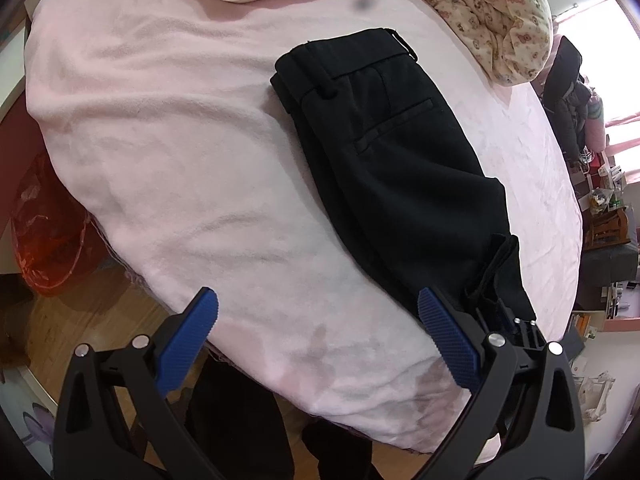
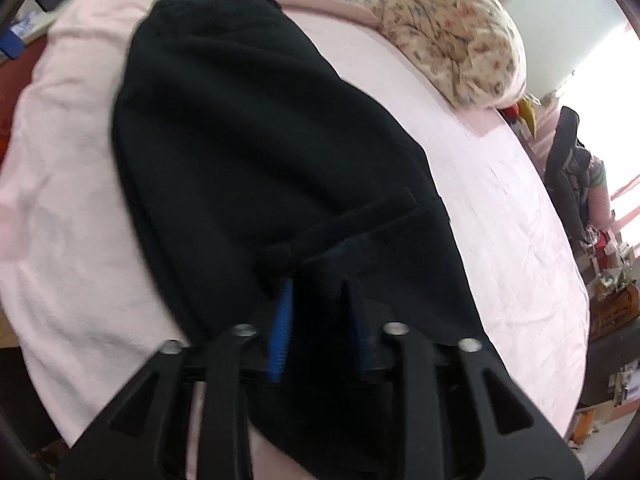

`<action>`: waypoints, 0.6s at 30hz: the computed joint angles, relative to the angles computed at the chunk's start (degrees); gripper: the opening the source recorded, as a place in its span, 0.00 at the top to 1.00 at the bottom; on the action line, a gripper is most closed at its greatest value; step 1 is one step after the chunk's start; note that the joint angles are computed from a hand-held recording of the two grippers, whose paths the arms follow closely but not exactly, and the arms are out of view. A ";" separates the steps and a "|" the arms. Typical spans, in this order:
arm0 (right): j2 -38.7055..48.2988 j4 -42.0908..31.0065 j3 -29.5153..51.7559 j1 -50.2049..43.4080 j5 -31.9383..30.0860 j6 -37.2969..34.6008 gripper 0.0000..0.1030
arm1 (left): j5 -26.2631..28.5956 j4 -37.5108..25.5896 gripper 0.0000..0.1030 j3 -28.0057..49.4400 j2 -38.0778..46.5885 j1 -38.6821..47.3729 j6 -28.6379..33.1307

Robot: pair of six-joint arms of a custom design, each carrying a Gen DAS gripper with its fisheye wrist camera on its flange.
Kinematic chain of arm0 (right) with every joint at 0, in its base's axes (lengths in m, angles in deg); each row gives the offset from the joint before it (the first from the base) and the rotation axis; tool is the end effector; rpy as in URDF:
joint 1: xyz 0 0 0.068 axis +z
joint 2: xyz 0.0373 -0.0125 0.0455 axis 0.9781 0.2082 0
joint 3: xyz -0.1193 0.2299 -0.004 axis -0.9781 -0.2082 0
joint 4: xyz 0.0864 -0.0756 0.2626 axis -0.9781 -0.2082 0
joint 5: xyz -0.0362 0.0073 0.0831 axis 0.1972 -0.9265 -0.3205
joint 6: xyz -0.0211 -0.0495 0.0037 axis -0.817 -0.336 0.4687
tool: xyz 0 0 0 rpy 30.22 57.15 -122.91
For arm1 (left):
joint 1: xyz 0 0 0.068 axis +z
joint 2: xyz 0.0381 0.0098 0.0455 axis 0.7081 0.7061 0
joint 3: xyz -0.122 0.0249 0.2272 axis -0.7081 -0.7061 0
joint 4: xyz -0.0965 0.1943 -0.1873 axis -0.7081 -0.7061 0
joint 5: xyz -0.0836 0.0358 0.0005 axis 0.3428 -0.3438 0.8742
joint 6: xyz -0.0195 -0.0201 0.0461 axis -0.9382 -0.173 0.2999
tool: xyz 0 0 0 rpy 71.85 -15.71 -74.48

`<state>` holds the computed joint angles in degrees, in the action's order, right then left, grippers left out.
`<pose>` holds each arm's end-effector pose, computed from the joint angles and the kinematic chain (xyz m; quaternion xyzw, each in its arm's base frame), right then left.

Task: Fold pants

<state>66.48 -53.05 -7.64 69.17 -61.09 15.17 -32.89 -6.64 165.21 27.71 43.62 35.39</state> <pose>0.2530 -0.0388 0.2336 -0.2229 0.9296 -0.1051 0.2742 0.3336 -0.0201 0.2566 -0.0948 0.9767 -0.1764 0.0777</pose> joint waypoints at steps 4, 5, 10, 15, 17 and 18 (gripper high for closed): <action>-1.56 5.17 -4.54 4.42 6.93 -3.82 0.55 | 0.15 0.00 0.02 -0.07 0.23 0.68 -0.58; -1.33 7.08 -5.56 5.22 8.85 -4.35 0.55 | 0.14 0.01 0.02 -0.11 0.19 0.85 -0.61; 2.37 12.67 -7.42 8.52 17.55 -4.81 0.55 | -0.35 -0.46 0.02 -0.36 0.14 1.42 0.28; 3.32 8.55 -3.62 5.57 13.47 -1.73 0.85 | -0.02 -0.42 0.02 -0.73 0.08 2.50 0.06; 2.17 7.62 -2.04 4.29 11.57 -0.01 0.86 | -0.06 -0.34 0.02 -0.84 0.00 2.82 0.30; 1.92 7.55 -1.31 3.88 11.01 0.58 0.86 | 0.04 -0.30 0.02 -0.80 0.06 3.00 0.31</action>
<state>68.40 -45.50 -8.95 73.05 -50.08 15.75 -32.85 -6.94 164.41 27.77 46.62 35.70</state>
